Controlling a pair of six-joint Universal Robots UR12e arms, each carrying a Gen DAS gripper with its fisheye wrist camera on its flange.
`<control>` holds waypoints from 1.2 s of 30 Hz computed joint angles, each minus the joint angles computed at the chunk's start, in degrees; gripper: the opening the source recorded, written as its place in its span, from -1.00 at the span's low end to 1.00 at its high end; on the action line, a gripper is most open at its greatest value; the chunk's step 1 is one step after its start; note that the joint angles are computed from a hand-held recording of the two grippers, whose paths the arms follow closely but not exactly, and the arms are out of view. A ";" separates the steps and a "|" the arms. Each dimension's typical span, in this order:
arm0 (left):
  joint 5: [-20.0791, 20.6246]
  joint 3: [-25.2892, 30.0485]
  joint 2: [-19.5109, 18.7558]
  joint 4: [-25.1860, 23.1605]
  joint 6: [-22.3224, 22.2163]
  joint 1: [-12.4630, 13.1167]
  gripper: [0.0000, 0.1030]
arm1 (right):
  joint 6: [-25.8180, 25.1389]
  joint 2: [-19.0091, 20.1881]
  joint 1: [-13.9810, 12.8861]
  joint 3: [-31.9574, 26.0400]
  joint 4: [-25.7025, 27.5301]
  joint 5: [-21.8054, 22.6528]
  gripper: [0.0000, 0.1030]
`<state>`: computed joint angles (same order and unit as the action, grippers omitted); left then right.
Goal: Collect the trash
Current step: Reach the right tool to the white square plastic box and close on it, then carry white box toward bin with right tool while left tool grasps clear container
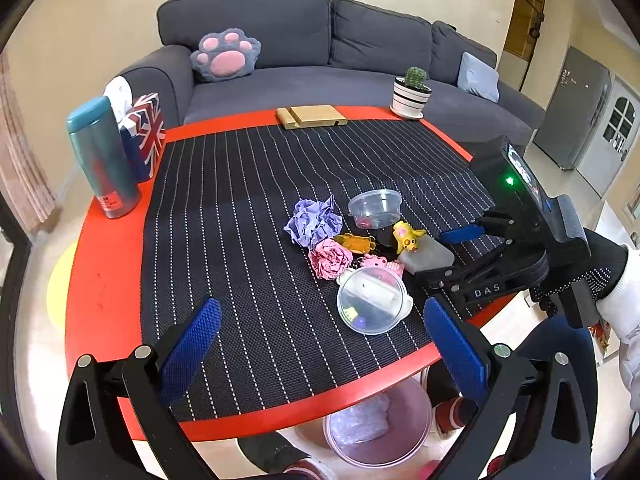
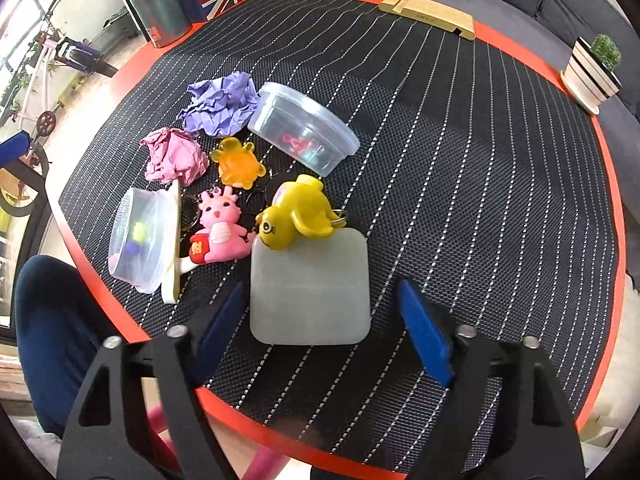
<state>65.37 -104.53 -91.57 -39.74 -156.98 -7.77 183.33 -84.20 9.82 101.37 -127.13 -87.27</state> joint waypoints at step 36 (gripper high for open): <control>1.86 5.06 -5.43 -7.91 0.50 -3.72 0.89 | 6.56 -8.07 -2.51 7.25 -11.47 2.25 0.11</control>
